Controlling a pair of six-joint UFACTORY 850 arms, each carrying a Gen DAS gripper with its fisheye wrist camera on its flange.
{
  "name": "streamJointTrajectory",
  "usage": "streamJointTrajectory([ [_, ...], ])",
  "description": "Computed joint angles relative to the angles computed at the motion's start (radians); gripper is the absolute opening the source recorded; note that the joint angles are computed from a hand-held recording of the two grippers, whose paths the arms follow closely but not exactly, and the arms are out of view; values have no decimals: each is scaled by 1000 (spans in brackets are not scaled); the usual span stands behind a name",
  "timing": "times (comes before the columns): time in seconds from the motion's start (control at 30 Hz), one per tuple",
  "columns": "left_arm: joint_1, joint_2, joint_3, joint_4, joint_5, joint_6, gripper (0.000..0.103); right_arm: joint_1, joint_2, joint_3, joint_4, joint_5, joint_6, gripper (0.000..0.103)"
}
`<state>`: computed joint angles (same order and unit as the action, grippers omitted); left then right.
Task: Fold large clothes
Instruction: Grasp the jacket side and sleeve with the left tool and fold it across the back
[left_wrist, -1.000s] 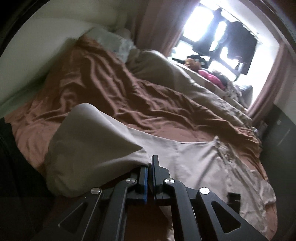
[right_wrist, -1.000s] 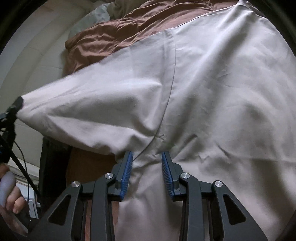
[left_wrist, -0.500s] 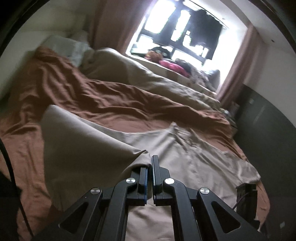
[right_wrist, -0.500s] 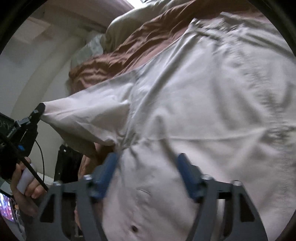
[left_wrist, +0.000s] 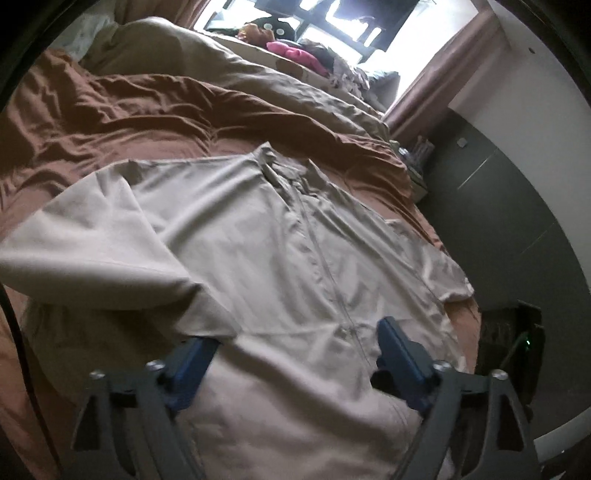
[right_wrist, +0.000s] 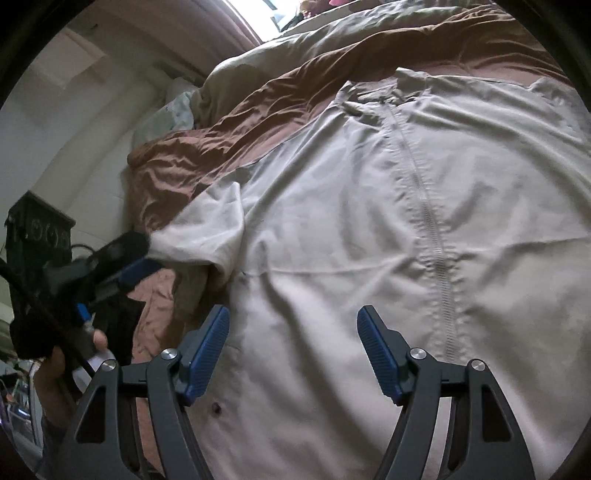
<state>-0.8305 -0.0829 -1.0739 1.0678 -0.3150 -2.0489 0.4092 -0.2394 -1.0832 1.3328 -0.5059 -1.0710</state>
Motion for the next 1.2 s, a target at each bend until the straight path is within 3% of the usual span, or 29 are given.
streamJointTrajectory([
  [0.13,-20,82,83,171,21,-237,90,6,37,26,23,6,-33,70],
  [0.27,-64,181,158,312,-58,-397,90,50,56,34,24,39,-47,70],
  [0.4,-102,260,209,155,-246,-293,90,83,58,36,36,51,-47,70],
  [0.47,-89,286,241,70,-279,-270,90,85,59,43,36,48,-55,70],
  [0.57,-45,310,298,17,-250,-297,90,74,56,44,10,50,-53,70],
  [0.67,-2,316,350,77,-187,-414,90,50,67,50,-35,66,-31,70],
  [0.87,77,229,330,121,-130,-455,85,-8,84,53,-93,91,8,70],
  [0.93,113,189,307,80,-105,-399,79,-31,80,53,-91,90,8,70],
  [0.97,124,169,294,54,-96,-373,67,-39,80,56,-88,89,8,70],
  [1.03,159,131,274,-26,-59,-286,32,-63,74,60,-73,78,-3,70],
  [1.07,169,120,268,-56,-42,-252,6,-73,71,62,-64,73,-11,70],
  [1.13,161,106,241,-62,-82,-226,4,-96,65,69,-35,59,-34,70],
  [1.2,139,87,183,-74,-171,-146,3,-117,61,76,0,38,-60,70],
])
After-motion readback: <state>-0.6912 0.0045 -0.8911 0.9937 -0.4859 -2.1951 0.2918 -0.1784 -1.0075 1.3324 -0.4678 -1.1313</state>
